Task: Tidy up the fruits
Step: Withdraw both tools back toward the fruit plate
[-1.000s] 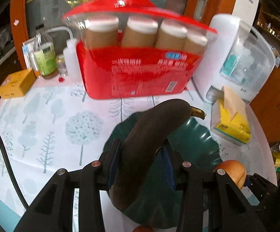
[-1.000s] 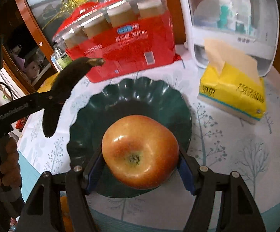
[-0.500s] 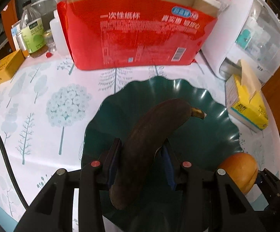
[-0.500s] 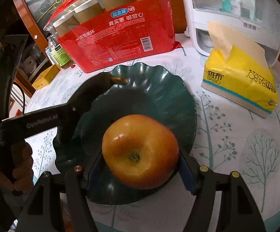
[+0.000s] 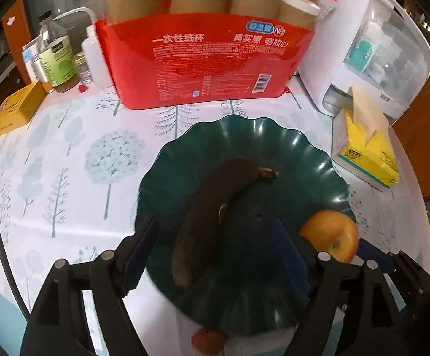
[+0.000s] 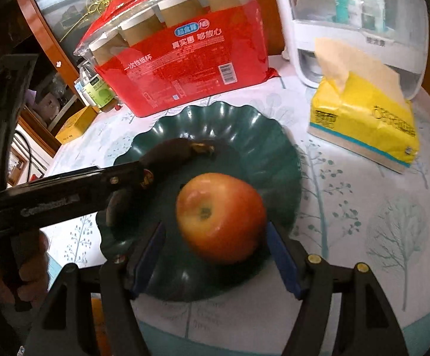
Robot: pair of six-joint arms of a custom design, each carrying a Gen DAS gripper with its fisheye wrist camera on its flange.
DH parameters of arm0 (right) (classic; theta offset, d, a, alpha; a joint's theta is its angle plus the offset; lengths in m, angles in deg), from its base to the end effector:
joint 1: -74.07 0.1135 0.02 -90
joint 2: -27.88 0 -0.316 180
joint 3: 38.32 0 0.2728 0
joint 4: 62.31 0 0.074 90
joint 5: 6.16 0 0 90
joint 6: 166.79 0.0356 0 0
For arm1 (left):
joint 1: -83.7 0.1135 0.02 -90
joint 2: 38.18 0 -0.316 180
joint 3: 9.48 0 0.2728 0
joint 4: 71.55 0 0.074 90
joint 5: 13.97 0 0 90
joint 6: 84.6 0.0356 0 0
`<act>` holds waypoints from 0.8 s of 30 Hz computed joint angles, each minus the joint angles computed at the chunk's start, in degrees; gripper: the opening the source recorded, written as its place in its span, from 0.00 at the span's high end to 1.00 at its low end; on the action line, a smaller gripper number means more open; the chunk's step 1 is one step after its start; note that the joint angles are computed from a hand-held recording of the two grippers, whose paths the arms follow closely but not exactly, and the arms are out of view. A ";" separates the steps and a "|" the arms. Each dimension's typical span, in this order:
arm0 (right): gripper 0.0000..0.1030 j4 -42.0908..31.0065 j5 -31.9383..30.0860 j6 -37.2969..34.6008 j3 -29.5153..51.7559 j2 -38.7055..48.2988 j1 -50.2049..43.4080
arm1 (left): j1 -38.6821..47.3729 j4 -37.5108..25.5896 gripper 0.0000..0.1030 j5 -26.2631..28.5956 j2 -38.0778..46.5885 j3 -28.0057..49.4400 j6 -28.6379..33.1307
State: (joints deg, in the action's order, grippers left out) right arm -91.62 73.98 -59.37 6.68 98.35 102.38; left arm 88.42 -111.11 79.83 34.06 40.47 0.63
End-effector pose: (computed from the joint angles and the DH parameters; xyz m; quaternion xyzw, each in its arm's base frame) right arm 0.1939 0.1114 0.2049 -0.1160 0.9429 0.1926 0.2459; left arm 0.2271 0.0164 0.2144 -0.0722 0.9668 -0.0323 0.2430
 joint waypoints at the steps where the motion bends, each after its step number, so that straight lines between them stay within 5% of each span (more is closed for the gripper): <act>1: 0.31 -1.22 -0.02 -0.12 -0.10 -1.45 -0.23 | 0.39 -1.32 0.24 0.23 -1.18 0.04 0.03; 14: 0.31 -19.84 2.53 5.64 -2.04 -21.78 1.33 | 13.34 -24.92 0.23 5.69 -23.63 -0.49 8.03; 20: 0.31 -29.14 8.86 14.92 -2.09 -31.26 11.10 | 30.22 -36.62 0.23 13.21 -30.42 0.80 23.61; 24: 0.31 -34.16 17.84 27.05 -1.32 -34.51 25.03 | 49.40 -45.90 0.23 20.56 -31.28 2.63 44.12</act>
State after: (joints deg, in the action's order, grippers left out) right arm -125.79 91.82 -32.32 5.36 63.84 127.41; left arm 137.82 -157.01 100.40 2.78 43.10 44.75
